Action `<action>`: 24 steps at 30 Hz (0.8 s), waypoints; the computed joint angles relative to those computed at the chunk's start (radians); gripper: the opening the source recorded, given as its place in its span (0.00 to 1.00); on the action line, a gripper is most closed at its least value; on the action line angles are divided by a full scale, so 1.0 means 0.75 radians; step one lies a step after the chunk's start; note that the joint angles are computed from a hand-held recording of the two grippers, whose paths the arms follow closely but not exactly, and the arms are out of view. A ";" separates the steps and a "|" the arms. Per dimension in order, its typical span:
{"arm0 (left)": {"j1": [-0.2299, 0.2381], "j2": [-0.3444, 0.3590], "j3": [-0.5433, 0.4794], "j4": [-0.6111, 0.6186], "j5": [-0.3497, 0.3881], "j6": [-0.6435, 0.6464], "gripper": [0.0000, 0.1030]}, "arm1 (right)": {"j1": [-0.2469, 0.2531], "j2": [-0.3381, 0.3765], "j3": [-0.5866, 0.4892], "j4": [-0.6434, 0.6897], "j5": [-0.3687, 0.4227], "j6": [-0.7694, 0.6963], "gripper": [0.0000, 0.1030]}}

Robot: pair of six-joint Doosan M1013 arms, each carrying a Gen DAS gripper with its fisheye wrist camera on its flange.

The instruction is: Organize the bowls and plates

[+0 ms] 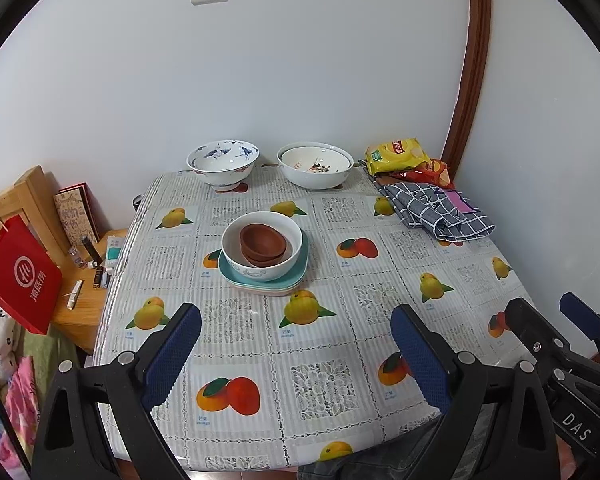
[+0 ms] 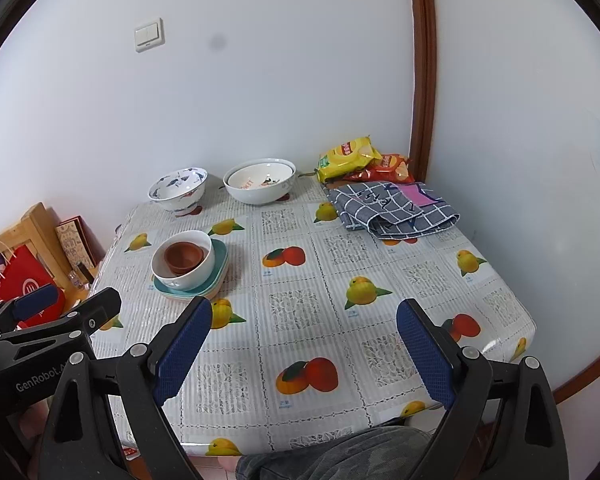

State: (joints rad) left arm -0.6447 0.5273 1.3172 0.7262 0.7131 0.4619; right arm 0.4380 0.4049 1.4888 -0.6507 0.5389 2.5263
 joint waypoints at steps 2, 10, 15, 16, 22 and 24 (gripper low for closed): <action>0.000 0.000 -0.002 -0.001 0.000 0.003 0.93 | -0.001 -0.001 0.001 -0.001 -0.002 0.001 0.90; -0.001 0.001 -0.002 0.002 0.003 -0.002 0.93 | -0.001 -0.004 0.005 -0.006 -0.002 0.012 0.90; -0.001 0.001 -0.004 -0.001 0.003 0.001 0.93 | 0.000 -0.003 0.004 -0.008 -0.004 0.013 0.90; -0.002 0.000 -0.002 0.002 0.002 -0.001 0.93 | 0.000 -0.004 0.004 -0.009 -0.002 0.014 0.90; -0.001 0.001 -0.002 0.001 0.002 -0.001 0.93 | 0.000 -0.003 0.002 -0.009 0.000 0.015 0.90; -0.001 0.001 -0.002 0.001 0.003 -0.001 0.93 | 0.000 -0.002 0.002 -0.008 -0.002 0.013 0.90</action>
